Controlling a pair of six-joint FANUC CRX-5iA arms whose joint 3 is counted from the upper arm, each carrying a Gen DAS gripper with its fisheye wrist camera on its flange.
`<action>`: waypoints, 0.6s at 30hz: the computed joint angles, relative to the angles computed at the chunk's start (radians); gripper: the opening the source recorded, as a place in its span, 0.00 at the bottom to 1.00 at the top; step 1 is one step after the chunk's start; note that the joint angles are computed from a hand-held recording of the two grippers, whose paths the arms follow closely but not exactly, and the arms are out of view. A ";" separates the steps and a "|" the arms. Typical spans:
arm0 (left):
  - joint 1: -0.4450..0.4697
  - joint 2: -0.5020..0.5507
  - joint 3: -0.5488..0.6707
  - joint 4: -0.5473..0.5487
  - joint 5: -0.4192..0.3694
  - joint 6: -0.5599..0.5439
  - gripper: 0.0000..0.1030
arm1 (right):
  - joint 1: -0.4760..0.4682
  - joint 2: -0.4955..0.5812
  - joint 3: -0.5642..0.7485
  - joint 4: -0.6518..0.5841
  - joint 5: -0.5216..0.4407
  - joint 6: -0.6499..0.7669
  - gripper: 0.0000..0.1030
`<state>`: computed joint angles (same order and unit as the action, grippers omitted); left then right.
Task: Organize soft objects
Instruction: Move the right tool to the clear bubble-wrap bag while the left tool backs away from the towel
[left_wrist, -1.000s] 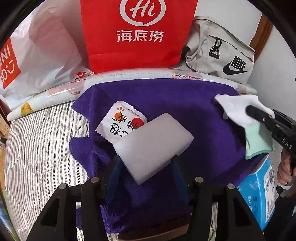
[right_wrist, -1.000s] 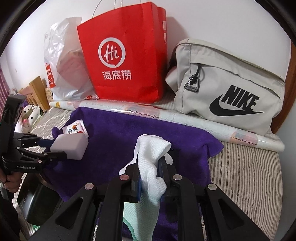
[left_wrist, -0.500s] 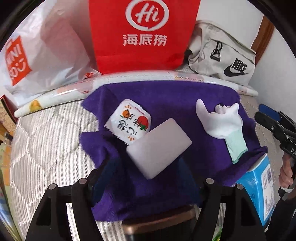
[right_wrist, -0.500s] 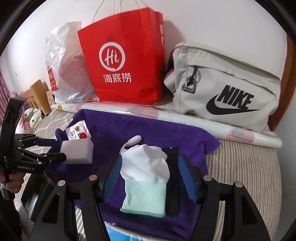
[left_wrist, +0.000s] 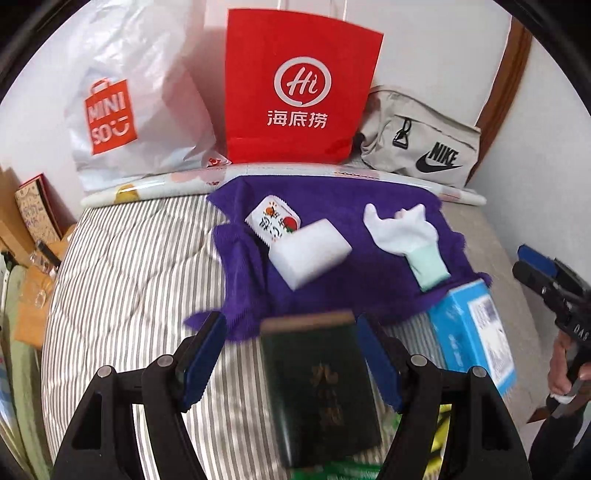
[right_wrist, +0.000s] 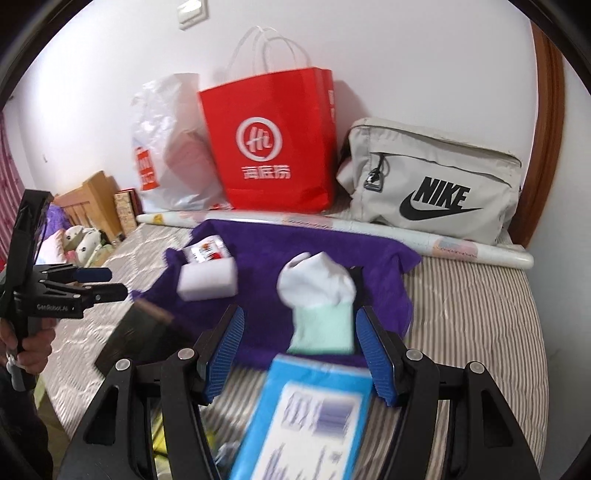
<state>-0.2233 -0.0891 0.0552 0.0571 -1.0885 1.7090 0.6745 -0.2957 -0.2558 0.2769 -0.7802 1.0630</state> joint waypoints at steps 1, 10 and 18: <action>0.001 -0.023 -0.021 0.009 0.002 0.004 0.69 | 0.014 -0.018 -0.008 -0.005 -0.008 -0.001 0.61; -0.031 -0.161 -0.134 -0.020 -0.013 0.043 0.69 | 0.200 -0.193 -0.141 0.031 -0.080 -0.079 0.63; -0.044 -0.231 -0.242 0.002 0.014 0.059 0.69 | 0.301 -0.307 -0.256 -0.019 -0.121 -0.127 0.70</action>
